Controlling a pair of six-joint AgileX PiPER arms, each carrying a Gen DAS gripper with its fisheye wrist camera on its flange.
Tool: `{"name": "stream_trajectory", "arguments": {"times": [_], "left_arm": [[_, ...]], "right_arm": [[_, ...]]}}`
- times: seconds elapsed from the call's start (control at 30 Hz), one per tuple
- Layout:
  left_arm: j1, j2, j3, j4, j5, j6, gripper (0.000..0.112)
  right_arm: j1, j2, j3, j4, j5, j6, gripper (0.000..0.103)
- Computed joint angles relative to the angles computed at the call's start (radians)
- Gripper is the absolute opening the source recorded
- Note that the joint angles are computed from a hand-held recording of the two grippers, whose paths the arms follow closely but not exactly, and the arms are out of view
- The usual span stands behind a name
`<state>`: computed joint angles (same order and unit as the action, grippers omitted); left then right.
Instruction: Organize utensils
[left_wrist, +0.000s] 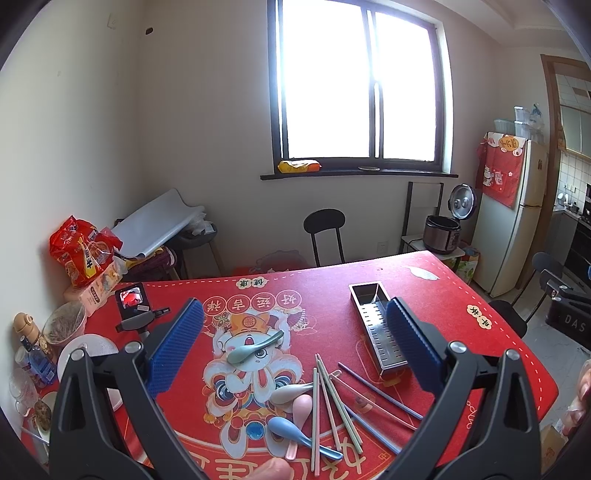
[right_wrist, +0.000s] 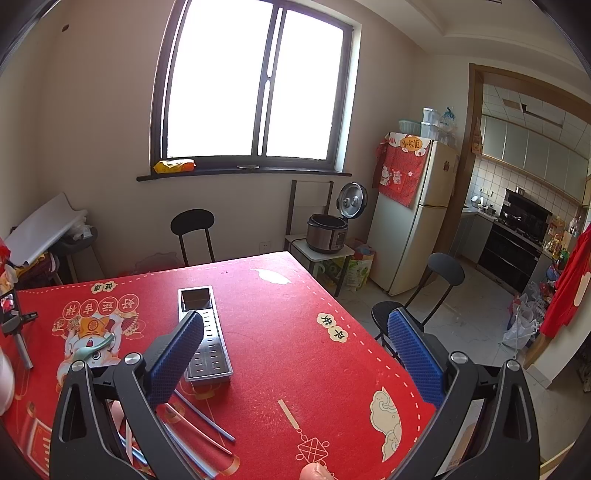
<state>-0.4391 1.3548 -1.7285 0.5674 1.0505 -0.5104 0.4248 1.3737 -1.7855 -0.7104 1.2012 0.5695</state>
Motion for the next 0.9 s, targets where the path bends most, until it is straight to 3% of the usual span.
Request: {"name": "stream_trajectory", "arguments": {"times": [0.9], "left_arm": [[0.014,0.009,-0.009,0.002,-0.006,-0.001,0.097]], "right_arm": [[0.003,0.008,-0.020,0.001,0.010,-0.007,0.098]]}}
